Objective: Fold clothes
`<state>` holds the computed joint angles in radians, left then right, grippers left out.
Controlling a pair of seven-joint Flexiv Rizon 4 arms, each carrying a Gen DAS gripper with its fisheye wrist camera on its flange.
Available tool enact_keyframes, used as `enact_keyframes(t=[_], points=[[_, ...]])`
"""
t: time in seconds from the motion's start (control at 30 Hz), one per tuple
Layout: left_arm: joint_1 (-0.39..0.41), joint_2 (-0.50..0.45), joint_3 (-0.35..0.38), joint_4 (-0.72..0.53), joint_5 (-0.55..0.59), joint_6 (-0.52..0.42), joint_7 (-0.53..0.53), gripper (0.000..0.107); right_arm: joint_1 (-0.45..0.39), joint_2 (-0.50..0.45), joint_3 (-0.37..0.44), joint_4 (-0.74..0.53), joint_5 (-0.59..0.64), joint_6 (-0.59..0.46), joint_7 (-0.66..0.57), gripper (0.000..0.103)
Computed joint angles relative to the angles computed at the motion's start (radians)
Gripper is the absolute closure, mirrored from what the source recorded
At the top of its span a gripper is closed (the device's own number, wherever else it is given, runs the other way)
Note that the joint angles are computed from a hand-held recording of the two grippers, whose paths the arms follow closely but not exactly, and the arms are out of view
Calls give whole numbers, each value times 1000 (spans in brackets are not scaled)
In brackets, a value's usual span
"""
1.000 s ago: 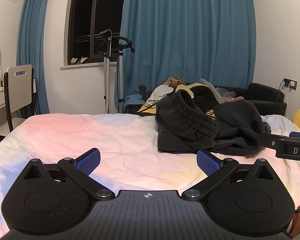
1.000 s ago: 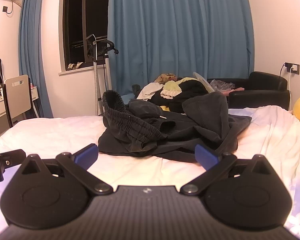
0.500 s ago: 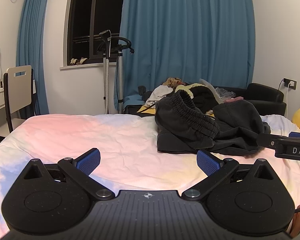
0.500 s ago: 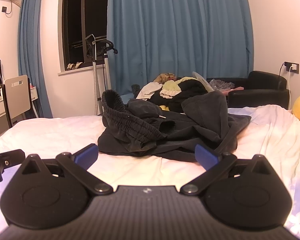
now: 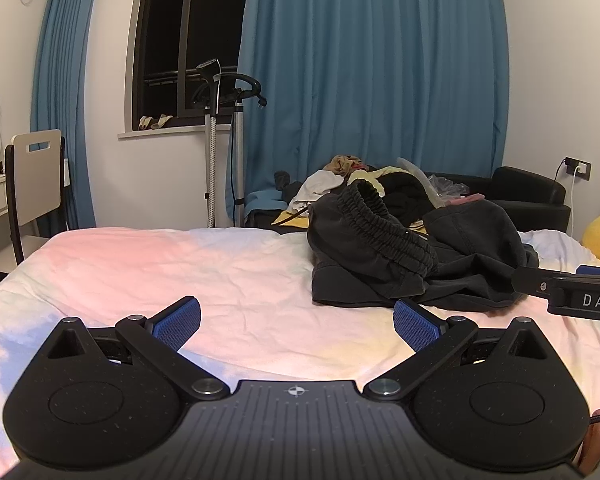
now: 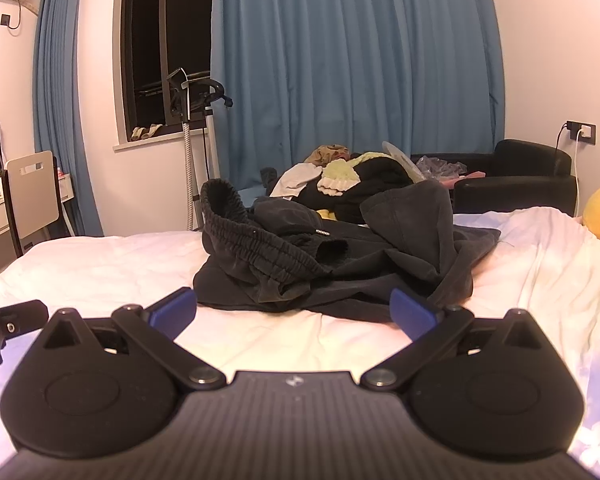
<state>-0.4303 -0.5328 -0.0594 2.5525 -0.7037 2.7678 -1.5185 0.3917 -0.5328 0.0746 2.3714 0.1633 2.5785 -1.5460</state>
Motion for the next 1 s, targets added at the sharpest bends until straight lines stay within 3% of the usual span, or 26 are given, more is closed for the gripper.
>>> enact_keyframes(t=[0.27, 0.37, 0.6, 0.73, 0.87, 0.93, 1.0], points=[[71, 7, -1, -38, 120, -60, -60, 4, 5, 3, -4, -9, 30, -6, 10, 0], [134, 18, -6, -98, 222, -156, -89, 4, 9, -6, -13, -24, 52, -17, 15, 0], [188, -70, -22, -418, 282, -426, -91, 4, 20, -38, -48, -77, 109, -101, 23, 0], [160, -170, 1, -628, 208, -581, -60, 4, -9, -76, -50, -113, 119, -101, 80, 0], [53, -292, 104, -832, 18, -726, -3, 5, -26, -128, -62, -168, 134, -96, 139, 0], [-24, -362, 209, -928, -106, -815, 3, 11, -22, -154, -74, -194, 149, -95, 156, 0], [-45, -411, 246, -993, -216, -881, 11, 35, -11, -172, -90, -213, 154, -111, 153, 0]])
